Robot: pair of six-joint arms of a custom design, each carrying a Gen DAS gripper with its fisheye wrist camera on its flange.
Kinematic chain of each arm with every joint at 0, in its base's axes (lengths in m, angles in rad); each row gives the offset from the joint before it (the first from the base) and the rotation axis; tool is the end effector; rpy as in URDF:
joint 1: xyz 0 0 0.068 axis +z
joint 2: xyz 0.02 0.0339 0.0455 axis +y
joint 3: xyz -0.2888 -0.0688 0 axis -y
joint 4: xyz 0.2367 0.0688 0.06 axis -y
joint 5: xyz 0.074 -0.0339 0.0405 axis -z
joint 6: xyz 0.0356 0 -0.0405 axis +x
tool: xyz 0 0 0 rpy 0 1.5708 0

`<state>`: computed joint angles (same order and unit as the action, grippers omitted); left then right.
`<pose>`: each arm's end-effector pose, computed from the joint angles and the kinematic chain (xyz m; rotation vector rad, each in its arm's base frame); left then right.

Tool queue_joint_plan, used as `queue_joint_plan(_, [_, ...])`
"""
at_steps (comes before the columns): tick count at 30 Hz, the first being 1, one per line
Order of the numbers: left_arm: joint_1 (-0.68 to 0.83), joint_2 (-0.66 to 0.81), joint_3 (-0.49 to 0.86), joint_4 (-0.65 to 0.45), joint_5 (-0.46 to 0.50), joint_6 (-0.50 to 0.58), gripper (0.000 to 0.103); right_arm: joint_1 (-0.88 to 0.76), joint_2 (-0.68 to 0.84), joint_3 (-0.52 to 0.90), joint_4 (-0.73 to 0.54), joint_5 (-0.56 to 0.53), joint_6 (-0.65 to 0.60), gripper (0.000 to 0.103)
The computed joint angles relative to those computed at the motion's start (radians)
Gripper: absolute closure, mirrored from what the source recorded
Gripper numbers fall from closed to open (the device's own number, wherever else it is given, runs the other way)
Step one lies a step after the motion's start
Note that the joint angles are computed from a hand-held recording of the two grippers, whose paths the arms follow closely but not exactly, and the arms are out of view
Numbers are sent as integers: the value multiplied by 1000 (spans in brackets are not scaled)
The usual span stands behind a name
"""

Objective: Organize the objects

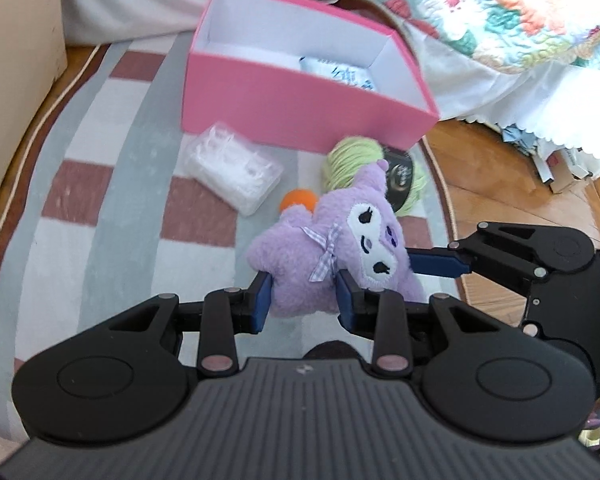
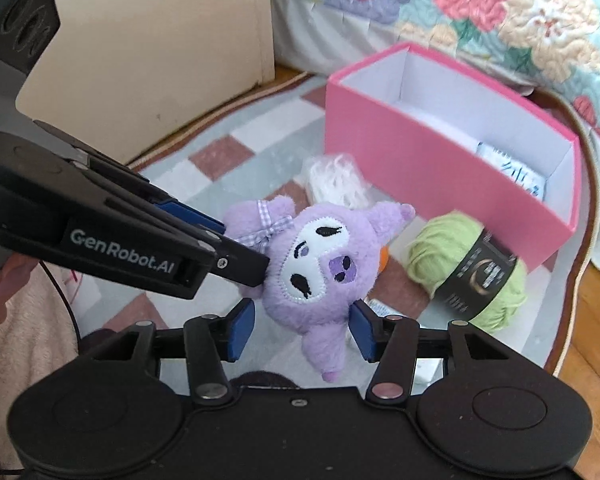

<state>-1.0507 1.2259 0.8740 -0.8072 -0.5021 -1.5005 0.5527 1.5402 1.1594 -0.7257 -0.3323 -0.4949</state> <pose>0.1179 -0.1714 0.2636 -0.6961 2.4354 -0.3166 0.2504 0.1681 0.2736 -1.4172 2.2434 0.4626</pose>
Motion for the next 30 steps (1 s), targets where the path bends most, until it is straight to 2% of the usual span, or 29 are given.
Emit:
queue_joint_plan(13, [34, 41, 193, -152, -29, 109, 71, -17, -41, 56, 11, 7, -19, 45])
queue_joint_plan(23, [112, 94, 350, -243, -1, 236, 70, -4, -44, 144, -32, 45, 5, 45])
queue_joint_plan(26, [173, 87, 368, -217, 37, 298, 70, -11, -32, 178, -39, 54, 16, 48])
queue_joint_plan(28, [228, 67, 352, -175, 68, 344, 69, -22, -28, 181, -17, 56, 24, 54])
queue_joint_plan(30, [275, 54, 337, -125, 99, 390, 69, -40, -23, 183, 6, 44, 35, 55])
